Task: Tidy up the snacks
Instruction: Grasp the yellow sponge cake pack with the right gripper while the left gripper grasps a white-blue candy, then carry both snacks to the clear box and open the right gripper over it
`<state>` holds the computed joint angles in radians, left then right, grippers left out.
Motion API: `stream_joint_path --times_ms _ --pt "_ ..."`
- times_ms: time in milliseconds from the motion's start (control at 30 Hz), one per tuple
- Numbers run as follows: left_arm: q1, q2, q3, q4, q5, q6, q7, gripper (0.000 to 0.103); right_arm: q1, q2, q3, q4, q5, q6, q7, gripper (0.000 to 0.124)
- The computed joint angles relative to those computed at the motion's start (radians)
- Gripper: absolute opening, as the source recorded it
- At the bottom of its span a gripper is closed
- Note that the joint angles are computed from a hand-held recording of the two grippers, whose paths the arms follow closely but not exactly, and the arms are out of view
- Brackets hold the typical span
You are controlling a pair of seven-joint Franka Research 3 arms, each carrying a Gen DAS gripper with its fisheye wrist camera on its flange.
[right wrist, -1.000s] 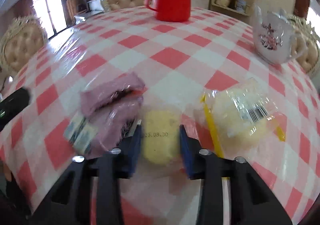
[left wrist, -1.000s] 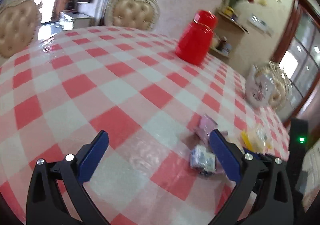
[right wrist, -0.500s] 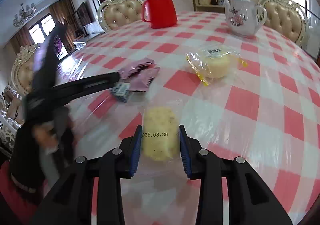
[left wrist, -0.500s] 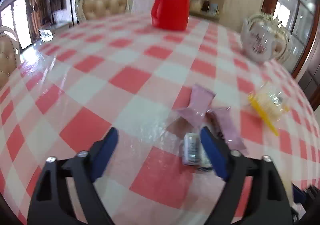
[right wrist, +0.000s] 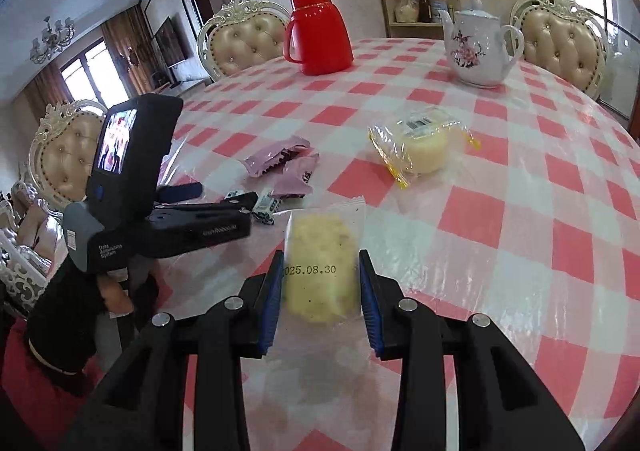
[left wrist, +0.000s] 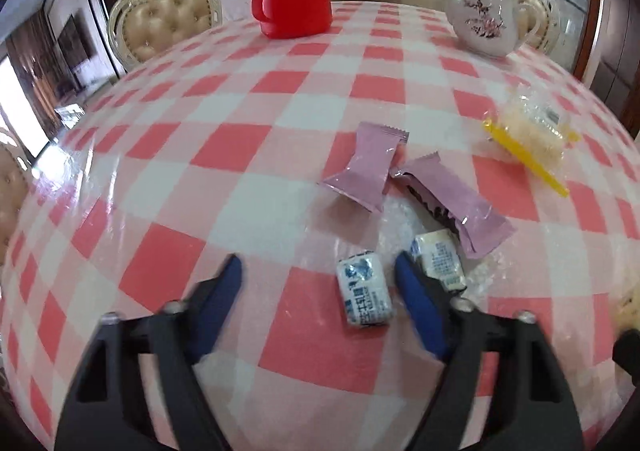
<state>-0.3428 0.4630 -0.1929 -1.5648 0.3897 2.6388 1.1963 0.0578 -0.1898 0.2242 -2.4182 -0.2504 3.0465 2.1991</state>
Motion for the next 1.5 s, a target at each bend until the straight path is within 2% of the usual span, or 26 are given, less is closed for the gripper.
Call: stream_joint_path --times_ms 33,67,100,133,200,300,367,433,533,633,700,733,833,933,967,1100,1233,1400,1467,1500 --pt "0.012 -0.003 -0.011 -0.009 -0.013 0.013 0.018 0.051 -0.007 -0.001 0.006 0.001 -0.009 -0.001 0.008 0.035" --pt "0.014 -0.005 -0.014 -0.015 -0.012 0.022 0.036 0.032 -0.024 -0.005 0.020 0.001 -0.032 -0.004 0.028 0.035" --pt "0.017 -0.009 -0.020 -0.020 -0.016 0.026 0.055 0.024 -0.040 -0.007 0.033 0.003 -0.056 -0.007 0.048 0.035" --pt "0.011 -0.013 -0.018 -0.025 -0.008 0.026 0.061 0.021 -0.046 -0.006 0.037 0.005 -0.070 -0.010 0.059 0.035" --pt "-0.006 -0.031 -0.001 -0.054 0.026 0.042 0.050 0.020 -0.059 -0.004 0.045 0.007 -0.103 -0.012 0.088 0.035" --pt "0.028 -0.080 -0.031 -0.124 -0.026 0.080 0.075 0.020 -0.066 0.004 0.042 0.008 -0.135 -0.016 0.125 0.035" --pt "0.025 -0.109 -0.019 -0.157 -0.013 0.131 0.052 0.020 -0.071 0.007 0.038 0.008 -0.155 -0.016 0.155 0.035" --pt "0.048 -0.139 -0.040 -0.195 -0.045 0.184 0.071 0.020 -0.067 0.012 0.027 0.004 -0.161 -0.005 0.170 0.035" --pt "0.051 -0.204 -0.032 -0.284 -0.045 0.266 0.041 0.020 -0.070 0.022 0.022 0.006 -0.177 -0.003 0.190 0.035" --pt "0.058 -0.256 -0.030 -0.363 -0.047 0.318 0.008 0.020 -0.062 0.038 0.009 0.012 -0.189 -0.005 0.209 0.035" --pt "0.081 -0.284 -0.052 -0.408 -0.087 0.341 0.029 0.020 -0.065 0.041 0.007 0.011 -0.214 0.002 0.237 0.035" --pt "0.094 -0.305 -0.067 -0.441 -0.117 0.351 0.048 0.020 -0.061 0.040 0.002 0.008 -0.215 0.008 0.245 0.035" --pt "0.097 -0.351 -0.074 -0.515 -0.146 0.380 0.062 0.020 -0.009 0.028 -0.040 -0.028 -0.102 0.065 0.196 0.035" --pt "0.084 -0.402 -0.063 -0.590 -0.132 0.407 0.031 0.020 -0.011 0.001 -0.016 -0.062 -0.039 0.089 0.171 0.035" --pt "0.086 -0.416 -0.069 -0.610 -0.157 0.418 0.047 0.020 -0.019 -0.014 0.003 -0.077 -0.028 0.096 0.172 0.035" --pt "0.075 -0.456 -0.058 -0.661 -0.130 0.449 0.012 0.020 -0.085 -0.067 0.106 -0.120 -0.008 0.107 0.190 0.035" --pt "0.081 -0.494 -0.058 -0.699 0.004 0.464 -0.113 0.020 -0.146 -0.127 0.209 -0.161 0.022 0.114 0.206 0.035" --pt "0.058 -0.531 -0.044 -0.758 -0.066 0.500 -0.079 0.020 -0.105 -0.160 0.215 -0.197 0.113 0.133 0.172 0.035" --pt "0.034 -0.548 -0.027 -0.785 -0.137 0.512 -0.033 0.020 -0.033 -0.170 0.169 -0.217 0.164 0.152 0.146 0.035" --pt "0.058 -0.558 -0.043 -0.794 -0.102 0.522 -0.070 0.020 0.004 -0.172 0.145 -0.227 0.188 0.164 0.132 0.035"
